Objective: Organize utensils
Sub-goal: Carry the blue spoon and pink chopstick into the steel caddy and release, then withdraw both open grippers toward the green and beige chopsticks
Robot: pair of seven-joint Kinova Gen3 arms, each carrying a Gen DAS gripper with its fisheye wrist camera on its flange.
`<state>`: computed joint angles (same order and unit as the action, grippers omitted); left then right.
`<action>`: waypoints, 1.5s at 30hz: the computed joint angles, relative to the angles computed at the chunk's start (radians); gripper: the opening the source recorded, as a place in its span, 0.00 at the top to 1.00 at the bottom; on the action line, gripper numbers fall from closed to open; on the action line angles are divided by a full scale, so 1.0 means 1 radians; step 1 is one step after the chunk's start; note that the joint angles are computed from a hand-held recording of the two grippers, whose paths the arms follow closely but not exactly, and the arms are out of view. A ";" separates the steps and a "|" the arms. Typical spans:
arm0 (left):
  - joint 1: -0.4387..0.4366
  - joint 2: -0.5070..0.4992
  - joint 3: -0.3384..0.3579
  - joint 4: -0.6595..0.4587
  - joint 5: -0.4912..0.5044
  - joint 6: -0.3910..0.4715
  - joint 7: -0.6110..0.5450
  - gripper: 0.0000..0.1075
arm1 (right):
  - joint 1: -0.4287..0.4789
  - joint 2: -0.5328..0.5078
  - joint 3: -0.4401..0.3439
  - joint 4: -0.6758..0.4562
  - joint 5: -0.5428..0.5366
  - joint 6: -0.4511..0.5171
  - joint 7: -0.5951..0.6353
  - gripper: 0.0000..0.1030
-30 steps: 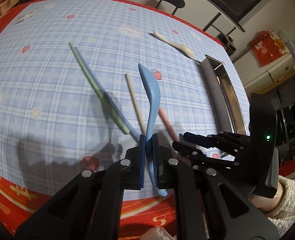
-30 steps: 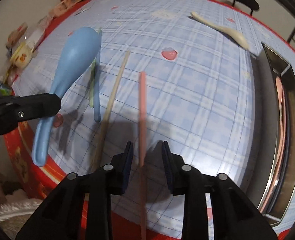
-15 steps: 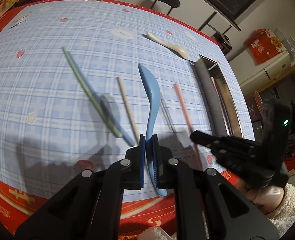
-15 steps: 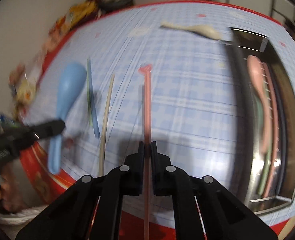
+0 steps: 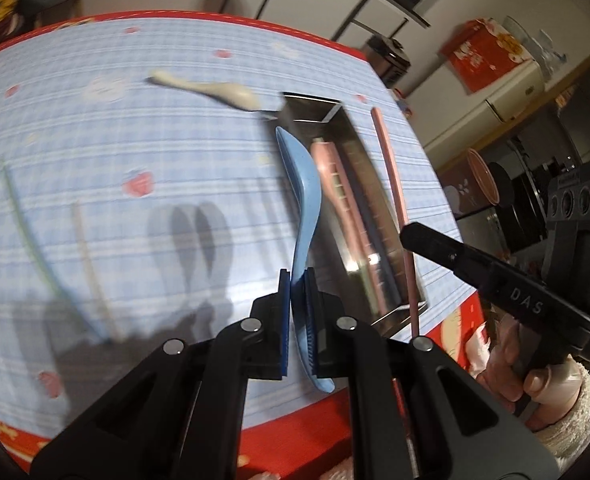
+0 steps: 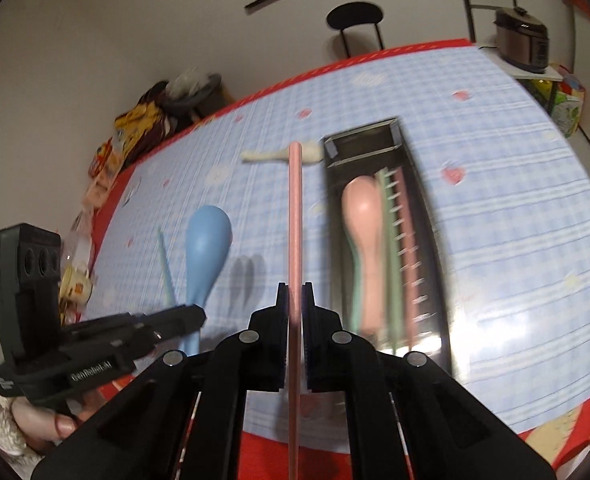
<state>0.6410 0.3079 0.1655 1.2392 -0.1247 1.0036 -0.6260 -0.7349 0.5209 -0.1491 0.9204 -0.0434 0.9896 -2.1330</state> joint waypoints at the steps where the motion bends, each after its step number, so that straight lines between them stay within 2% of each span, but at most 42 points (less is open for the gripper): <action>1: 0.005 0.021 0.002 -0.027 -0.003 0.003 0.000 0.90 | 0.015 0.001 0.000 -0.003 -0.004 0.004 0.010 0.93; 5: 0.040 0.121 -0.014 -0.161 -0.019 0.038 0.004 0.90 | 0.075 0.023 -0.008 -0.028 -0.036 0.028 0.068 0.93; 10: 0.068 0.238 -0.052 -0.316 -0.013 0.097 0.030 0.90 | 0.107 0.080 -0.008 -0.096 -0.065 0.084 0.130 0.93; 16: 0.101 0.352 -0.101 -0.496 -0.029 0.236 0.063 0.90 | 0.121 0.136 -0.005 -0.160 -0.091 0.139 0.176 0.93; 20: 0.120 0.417 -0.120 -0.615 -0.040 0.342 0.064 0.90 | 0.133 0.150 -0.005 -0.168 -0.111 0.143 0.190 0.93; 25: 0.131 0.466 -0.138 -0.716 -0.041 0.421 0.060 0.90 | 0.149 0.172 -0.011 -0.191 -0.138 0.158 0.204 0.93; 26: 0.135 0.477 -0.142 -0.742 -0.043 0.439 0.058 0.88 | 0.150 0.176 -0.009 -0.199 -0.141 0.167 0.203 0.92; 28: 0.141 0.475 -0.152 -0.752 -0.047 0.436 0.058 0.74 | 0.159 0.169 -0.012 -0.191 -0.150 0.159 0.210 0.91; 29: 0.147 0.465 -0.160 -0.742 -0.054 0.425 0.062 0.71 | 0.162 0.165 -0.011 -0.188 -0.151 0.157 0.213 0.90; 30: 0.152 0.462 -0.167 -0.749 -0.064 0.430 0.065 0.68 | 0.161 0.157 -0.008 -0.182 -0.148 0.154 0.214 0.82; 31: 0.156 0.455 -0.172 -0.746 -0.072 0.430 0.068 0.63 | 0.160 0.141 -0.003 -0.164 -0.142 0.142 0.216 0.68; 32: 0.163 0.439 -0.181 -0.728 -0.084 0.422 0.077 0.60 | 0.159 0.120 0.001 -0.138 -0.134 0.124 0.218 0.61; 33: 0.169 0.428 -0.186 -0.720 -0.095 0.424 0.087 0.53 | 0.159 0.106 0.002 -0.121 -0.130 0.111 0.220 0.51; 34: 0.175 0.413 -0.191 -0.702 -0.107 0.419 0.098 0.46 | 0.161 0.087 0.002 -0.096 -0.125 0.094 0.226 0.42; 35: 0.180 0.398 -0.194 -0.683 -0.118 0.413 0.109 0.43 | 0.160 0.075 0.004 -0.083 -0.118 0.089 0.227 0.38; 36: 0.187 0.377 -0.200 -0.656 -0.133 0.406 0.124 0.38 | 0.155 0.058 0.009 -0.066 -0.105 0.085 0.222 0.28; 37: 0.192 0.365 -0.200 -0.645 -0.146 0.408 0.135 0.27 | 0.152 0.048 0.011 -0.054 -0.097 0.079 0.219 0.19; 39: 0.213 0.321 -0.211 -0.582 -0.184 0.390 0.176 0.16 | 0.140 0.023 0.017 -0.023 -0.074 0.065 0.209 0.11; 40: 0.220 0.300 -0.211 -0.548 -0.202 0.376 0.195 0.14 | 0.138 0.015 0.016 -0.012 -0.067 0.063 0.208 0.07; 45: 0.236 0.208 -0.189 -0.410 -0.267 0.376 0.280 0.10 | 0.101 -0.018 0.020 0.037 -0.016 0.047 0.185 0.06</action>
<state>0.8770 0.5158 -0.0239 0.8296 -0.3920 1.3800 -0.3455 -0.6334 0.5032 -0.1288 0.9571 -0.0599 1.0364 -1.9476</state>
